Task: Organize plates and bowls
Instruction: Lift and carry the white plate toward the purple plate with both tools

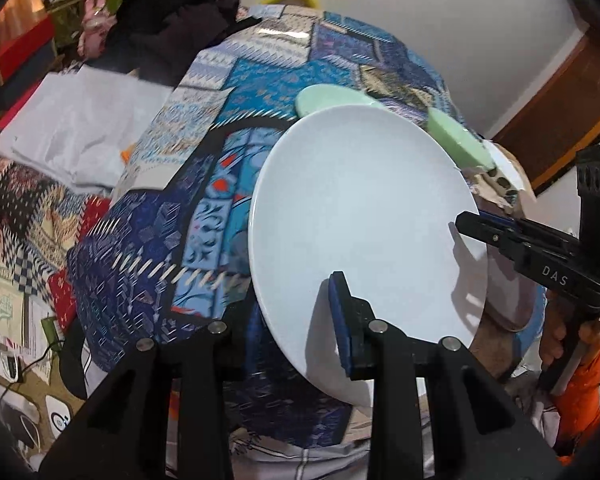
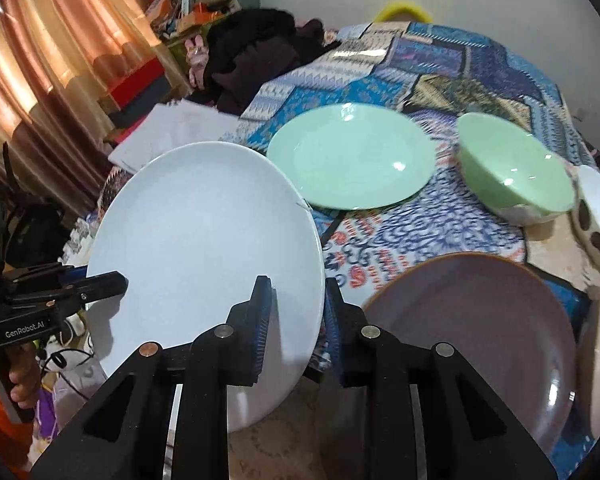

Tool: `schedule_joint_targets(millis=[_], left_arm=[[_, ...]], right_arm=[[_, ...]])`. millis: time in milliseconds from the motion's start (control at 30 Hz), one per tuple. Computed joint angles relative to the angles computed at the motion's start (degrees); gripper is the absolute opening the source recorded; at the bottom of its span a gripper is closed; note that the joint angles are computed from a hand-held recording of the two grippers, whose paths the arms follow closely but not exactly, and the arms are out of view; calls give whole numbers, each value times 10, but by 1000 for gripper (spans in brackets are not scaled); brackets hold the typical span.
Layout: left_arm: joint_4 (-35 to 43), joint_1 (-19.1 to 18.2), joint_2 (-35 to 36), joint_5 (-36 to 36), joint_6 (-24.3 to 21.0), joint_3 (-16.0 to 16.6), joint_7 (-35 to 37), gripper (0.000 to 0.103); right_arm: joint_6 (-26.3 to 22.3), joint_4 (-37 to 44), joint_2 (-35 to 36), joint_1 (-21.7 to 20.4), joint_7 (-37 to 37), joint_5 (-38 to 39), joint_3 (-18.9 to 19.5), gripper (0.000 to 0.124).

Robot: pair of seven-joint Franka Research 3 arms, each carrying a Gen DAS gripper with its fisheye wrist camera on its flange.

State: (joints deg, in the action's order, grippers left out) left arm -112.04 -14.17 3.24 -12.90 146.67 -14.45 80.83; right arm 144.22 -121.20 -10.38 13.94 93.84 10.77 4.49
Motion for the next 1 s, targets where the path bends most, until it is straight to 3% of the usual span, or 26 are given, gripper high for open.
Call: schedule_joint_targets(millis=[367,1000], left_arm=[[69,-29,41,35,-7,-24,-7,30],[205,-69,149,70,-76,-55,-2,30]], right_arm=[[21,-84,-94,-36,32,-8,-7,24],[9,-182,-198,-94,59,-5,-18,24]])
